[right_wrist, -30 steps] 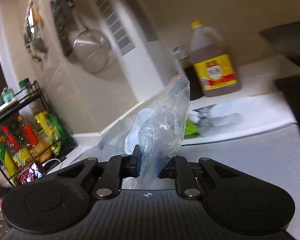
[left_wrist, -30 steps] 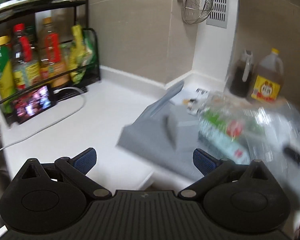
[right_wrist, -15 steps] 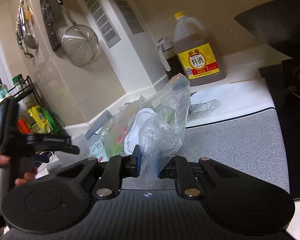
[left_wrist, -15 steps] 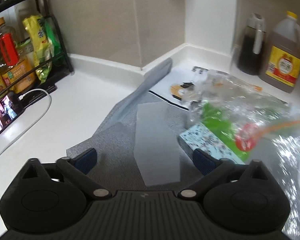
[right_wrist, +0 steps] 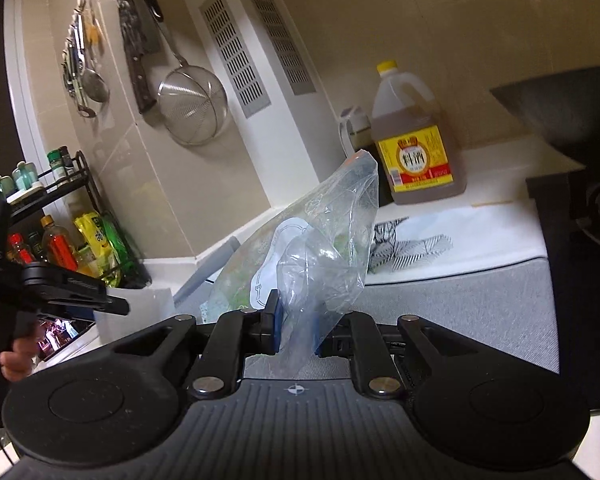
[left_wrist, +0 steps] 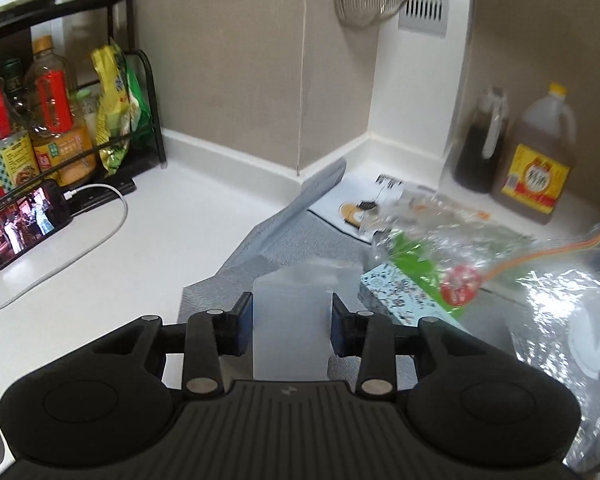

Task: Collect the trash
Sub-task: 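Lift the white box with the left tool while the right tool lifts the plastic bag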

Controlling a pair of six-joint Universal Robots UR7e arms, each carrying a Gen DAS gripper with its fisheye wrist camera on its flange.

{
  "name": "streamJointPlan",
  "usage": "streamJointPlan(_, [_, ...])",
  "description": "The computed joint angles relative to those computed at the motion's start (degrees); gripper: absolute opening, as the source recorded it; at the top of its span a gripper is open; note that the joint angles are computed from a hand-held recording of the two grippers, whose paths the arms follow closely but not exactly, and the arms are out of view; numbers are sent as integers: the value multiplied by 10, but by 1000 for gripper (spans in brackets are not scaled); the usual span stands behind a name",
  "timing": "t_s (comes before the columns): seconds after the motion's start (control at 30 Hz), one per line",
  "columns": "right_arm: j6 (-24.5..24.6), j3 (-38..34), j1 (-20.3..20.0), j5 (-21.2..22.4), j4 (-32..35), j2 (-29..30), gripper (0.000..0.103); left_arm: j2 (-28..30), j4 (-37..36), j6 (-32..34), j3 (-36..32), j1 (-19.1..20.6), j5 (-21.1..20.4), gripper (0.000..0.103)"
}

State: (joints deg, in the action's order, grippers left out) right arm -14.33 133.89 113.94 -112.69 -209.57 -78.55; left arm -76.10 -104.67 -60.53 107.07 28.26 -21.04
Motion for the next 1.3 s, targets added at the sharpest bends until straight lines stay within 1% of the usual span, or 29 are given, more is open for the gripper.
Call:
streamJointPlan(0.13, [-8, 2, 11, -14, -1, -7, 16, -36, 8, -24, 26, -32, 8, 42])
streamJointPlan(0.27, [-7, 3, 23, -28, 10, -16, 16, -73, 48, -68, 43, -66, 6, 42])
streamJointPlan(0.3, [-8, 5, 27, -30, 12, -19, 16, -83, 72, -89, 46, -77, 5, 42])
streamJointPlan(0.37, [-14, 11, 36, -28, 16, -29, 16, -103, 150, -148, 46, -102, 0, 42])
streamJointPlan(0.43, [-21, 17, 45, -24, 28, -45, 16, -121, 257, -228, 41, -130, -7, 42])
streamJointPlan(0.47, [-26, 21, 50, -23, 37, -55, 16, -131, 312, -270, 39, -146, -16, 42])
streamJointPlan(0.53, [-33, 27, 61, -22, 61, -77, 16, -144, 399, -338, 37, -175, -40, 42])
streamJointPlan(0.63, [-38, 37, 78, -25, 107, -115, 16, -169, 481, -412, 50, -221, -89, 42])
streamJointPlan(0.77, [-20, 48, 101, -23, 211, -168, 16, -191, 565, -504, 74, -285, -161, 42])
streamJointPlan(0.9, [9, 60, 122, -21, 326, -201, 16, -216, 574, -550, 105, -335, -237, 42])
streamJointPlan(1.0, [37, 69, 137, -26, 389, -209, 16, -224, 573, -575, 129, -364, -280, 42])
streamJointPlan(1.17, [89, 86, 165, -45, 441, -193, 16, -226, 577, -619, 155, -400, -327, 42])
streamJointPlan(1.3, [109, 93, 189, -57, 466, -175, 16, -225, 570, -629, 165, -422, -348, 42])
